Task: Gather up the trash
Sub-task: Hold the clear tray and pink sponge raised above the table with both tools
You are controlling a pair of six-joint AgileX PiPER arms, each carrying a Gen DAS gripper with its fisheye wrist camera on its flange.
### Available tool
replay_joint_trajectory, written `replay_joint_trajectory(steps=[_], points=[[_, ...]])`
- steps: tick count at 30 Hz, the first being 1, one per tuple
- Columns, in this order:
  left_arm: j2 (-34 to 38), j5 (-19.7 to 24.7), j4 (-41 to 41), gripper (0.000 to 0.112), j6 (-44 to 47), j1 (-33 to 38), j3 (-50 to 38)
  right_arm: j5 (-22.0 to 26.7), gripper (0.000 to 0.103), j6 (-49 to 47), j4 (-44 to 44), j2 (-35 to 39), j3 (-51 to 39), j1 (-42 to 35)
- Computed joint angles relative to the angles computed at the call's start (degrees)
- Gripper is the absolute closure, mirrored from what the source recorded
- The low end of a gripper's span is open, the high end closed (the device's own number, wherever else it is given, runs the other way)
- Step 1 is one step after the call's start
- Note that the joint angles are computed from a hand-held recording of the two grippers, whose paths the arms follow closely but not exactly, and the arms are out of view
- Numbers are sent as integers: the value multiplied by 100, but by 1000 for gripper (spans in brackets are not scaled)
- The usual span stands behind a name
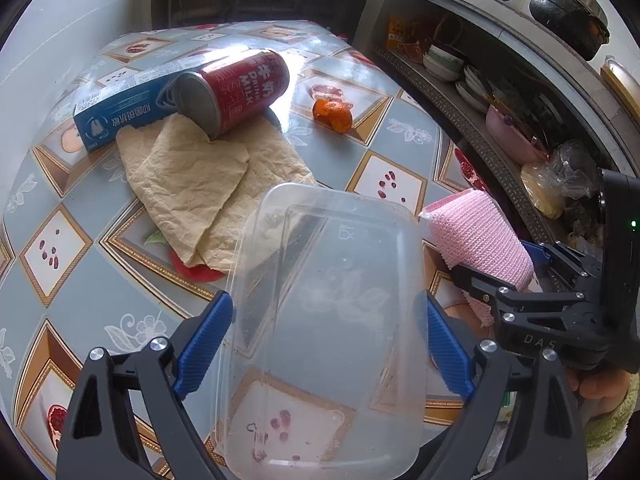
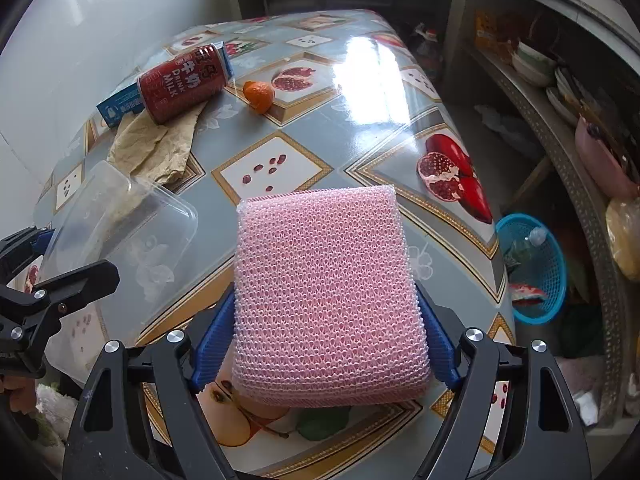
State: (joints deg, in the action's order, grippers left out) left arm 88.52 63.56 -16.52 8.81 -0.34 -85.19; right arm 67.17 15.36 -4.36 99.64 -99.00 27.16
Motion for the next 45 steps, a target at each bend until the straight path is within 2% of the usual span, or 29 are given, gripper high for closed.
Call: replay_joint_trajectory(steps=[33, 40, 45], points=[[-306, -88, -561, 24, 101, 169, -206, -31, 27, 378, -55, -448, -125, -143], [-208, -64, -623, 24, 93, 74, -461, -87, 27, 450, -114, -627, -54, -295], [58, -41, -736, 24, 170, -81, -949, -257, 27, 627, -280, -865, 50, -632]])
